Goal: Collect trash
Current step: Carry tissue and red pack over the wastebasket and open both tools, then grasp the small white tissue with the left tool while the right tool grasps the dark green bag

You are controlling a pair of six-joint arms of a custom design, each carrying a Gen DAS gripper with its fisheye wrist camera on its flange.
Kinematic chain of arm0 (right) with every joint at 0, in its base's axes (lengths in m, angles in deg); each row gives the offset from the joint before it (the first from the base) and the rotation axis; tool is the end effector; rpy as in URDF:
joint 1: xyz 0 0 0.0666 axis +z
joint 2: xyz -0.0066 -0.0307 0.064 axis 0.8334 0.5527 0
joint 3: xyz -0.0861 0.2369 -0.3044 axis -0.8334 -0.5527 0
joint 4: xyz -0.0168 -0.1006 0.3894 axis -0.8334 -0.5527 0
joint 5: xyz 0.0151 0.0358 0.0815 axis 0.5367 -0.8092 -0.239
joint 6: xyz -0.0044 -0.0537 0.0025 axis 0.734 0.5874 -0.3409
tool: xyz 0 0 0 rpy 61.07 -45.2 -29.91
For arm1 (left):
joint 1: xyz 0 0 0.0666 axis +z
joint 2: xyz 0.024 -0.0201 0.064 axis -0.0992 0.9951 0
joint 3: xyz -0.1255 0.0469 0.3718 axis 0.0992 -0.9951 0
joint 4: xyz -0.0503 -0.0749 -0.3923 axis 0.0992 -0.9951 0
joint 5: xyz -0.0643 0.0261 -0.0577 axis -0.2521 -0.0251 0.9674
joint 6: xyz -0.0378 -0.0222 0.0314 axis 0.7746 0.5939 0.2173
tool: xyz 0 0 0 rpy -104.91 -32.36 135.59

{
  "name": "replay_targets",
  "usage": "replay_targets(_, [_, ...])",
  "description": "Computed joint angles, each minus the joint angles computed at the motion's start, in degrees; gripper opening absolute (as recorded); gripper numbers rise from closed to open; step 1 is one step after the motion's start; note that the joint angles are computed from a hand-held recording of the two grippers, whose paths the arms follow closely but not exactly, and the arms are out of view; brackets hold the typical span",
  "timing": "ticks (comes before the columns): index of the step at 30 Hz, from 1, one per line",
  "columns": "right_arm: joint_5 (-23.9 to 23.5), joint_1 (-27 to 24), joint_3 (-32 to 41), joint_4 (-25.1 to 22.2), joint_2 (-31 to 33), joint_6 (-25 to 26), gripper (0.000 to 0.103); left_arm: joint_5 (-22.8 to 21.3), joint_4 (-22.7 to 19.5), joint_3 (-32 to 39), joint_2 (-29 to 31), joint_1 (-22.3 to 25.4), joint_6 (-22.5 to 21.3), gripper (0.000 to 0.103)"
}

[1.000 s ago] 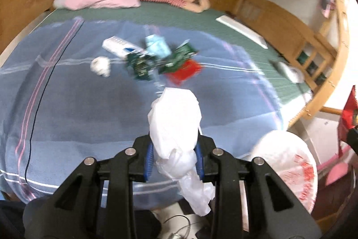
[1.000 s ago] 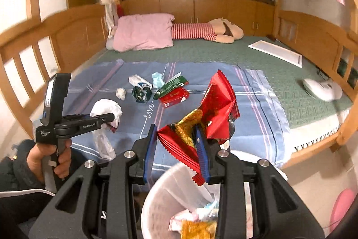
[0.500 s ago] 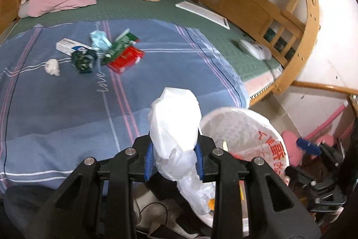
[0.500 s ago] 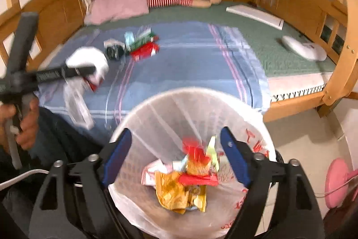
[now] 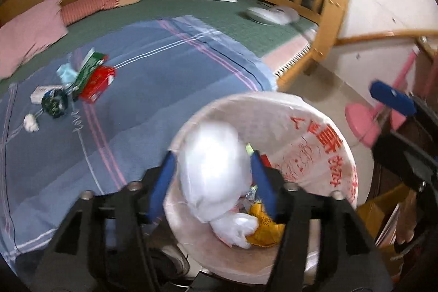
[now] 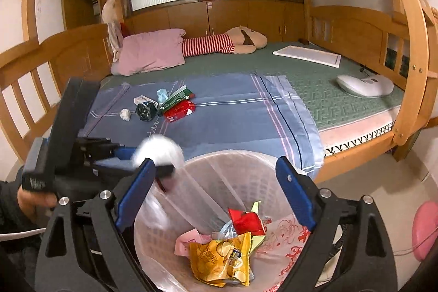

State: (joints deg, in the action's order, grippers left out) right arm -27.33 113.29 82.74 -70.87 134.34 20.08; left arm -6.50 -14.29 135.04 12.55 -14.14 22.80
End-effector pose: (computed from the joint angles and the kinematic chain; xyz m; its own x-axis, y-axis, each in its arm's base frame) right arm 0.2371 0.3184 0.6293 -0.5398 0.1100 -0.8346 0.0071 0.9920 0.1261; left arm 0.3981 -0.0745 0.5924 -0.5873 0.4947 -0.6406 0.6869 0.7233 -0.0712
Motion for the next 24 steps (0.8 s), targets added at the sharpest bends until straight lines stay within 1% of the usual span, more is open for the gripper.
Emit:
replay_targets(1, [-0.1, -0.1, -0.2, 0.1, -0.1, 0.0, 0.088, -0.4, 0.7, -0.6, -0.4, -0.3, -0.4, 0.075])
replay_targets(2, [-0.3, -0.2, -0.3, 0.2, -0.1, 0.0, 0.088, -0.7, 1.2, -0.8, -0.6, -0.3, -0.5, 0.08])
replay_targets(5, [-1.2, -0.6, -0.9, 0.9, -0.3, 0.1, 0.088, -1.5, 2.4, -0.9, -0.3, 0.0, 0.7, 0.086])
replay_targets(8, [-2.3, -1.1, -1.2, 1.9, 0.0, 0.1, 0.088, -3.1, 4.2, -0.8, 0.3, 1.2, 3.0, 0.087])
replay_targets(11, [-3.8, -2.0, -0.6, 2.6, 1.1, 0.6, 0.089, -5.2, 5.8, -0.7, 0.9, 2.2, 3.7, 0.087])
replay_targets(15, [-6.5, -3.2, 0.8, 4.2, 3.2, 2.5, 0.089, -8.6, 8.9, -0.6, 1.6, 4.1, 3.9, 0.088])
replay_targets(20, [-9.1, -4.8, 5.3, 6.2, 8.0, 6.2, 0.089, -11.7, 11.9, 1.5, 4.1, 7.4, 4.8, 0.089])
replay_targets(22, [-9.7, -5.6, 7.6, 8.0, 10.3, 8.2, 0.089, -14.1, 14.7, 2.9, 5.9, 8.9, 5.0, 0.089])
replay_targets(24, [-9.4, -6.5, 10.8, 9.6, 13.4, 11.2, 0.089, -16.8, 16.8, 5.3, 8.5, 10.5, 6.6, 0.09])
